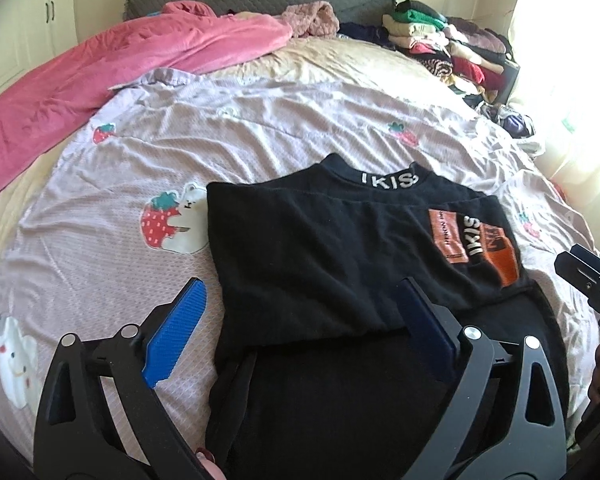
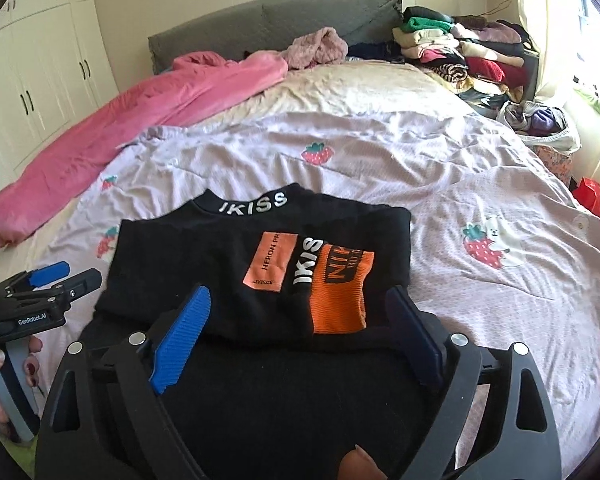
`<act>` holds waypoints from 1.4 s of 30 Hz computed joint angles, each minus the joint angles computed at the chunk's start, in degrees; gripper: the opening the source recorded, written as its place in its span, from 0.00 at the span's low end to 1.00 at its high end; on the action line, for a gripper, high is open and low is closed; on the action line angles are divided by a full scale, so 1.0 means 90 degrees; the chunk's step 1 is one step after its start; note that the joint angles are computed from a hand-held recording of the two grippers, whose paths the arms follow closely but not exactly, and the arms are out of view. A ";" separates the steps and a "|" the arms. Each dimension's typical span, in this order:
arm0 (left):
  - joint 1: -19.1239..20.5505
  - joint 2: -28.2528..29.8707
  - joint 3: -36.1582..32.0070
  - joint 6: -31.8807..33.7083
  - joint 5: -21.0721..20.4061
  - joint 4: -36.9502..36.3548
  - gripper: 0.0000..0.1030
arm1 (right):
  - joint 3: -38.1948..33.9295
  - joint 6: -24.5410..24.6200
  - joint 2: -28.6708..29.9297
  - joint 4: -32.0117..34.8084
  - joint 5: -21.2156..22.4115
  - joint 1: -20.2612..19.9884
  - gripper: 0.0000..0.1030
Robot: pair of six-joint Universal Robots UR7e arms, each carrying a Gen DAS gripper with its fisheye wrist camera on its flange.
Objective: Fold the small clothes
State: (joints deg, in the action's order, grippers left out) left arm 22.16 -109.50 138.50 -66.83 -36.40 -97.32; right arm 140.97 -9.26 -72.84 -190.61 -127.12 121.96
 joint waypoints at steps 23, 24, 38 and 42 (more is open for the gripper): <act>-0.1657 -0.1005 -0.0279 -0.2211 -0.0307 0.2846 0.91 | 0.0316 0.0509 -0.0846 0.0561 -0.0242 0.0921 0.93; -0.1698 -0.1032 -0.0281 -0.2257 -0.0336 0.2916 0.91 | 0.0332 0.0536 -0.0871 0.0600 -0.0253 0.0967 0.93; -0.2519 -0.1630 -0.0393 -0.3567 -0.0921 0.4705 0.91 | 0.0478 0.0867 -0.1156 0.0954 -0.0407 0.1309 0.94; -0.2766 -0.1751 -0.0406 -0.3870 -0.1129 0.5098 0.91 | 0.0537 0.0990 -0.1277 0.1145 -0.0480 0.1457 0.95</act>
State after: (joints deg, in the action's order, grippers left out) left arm -2.74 -125.25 134.85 -101.66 -46.56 -51.44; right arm 145.80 -0.35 -84.33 -180.30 -131.44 135.08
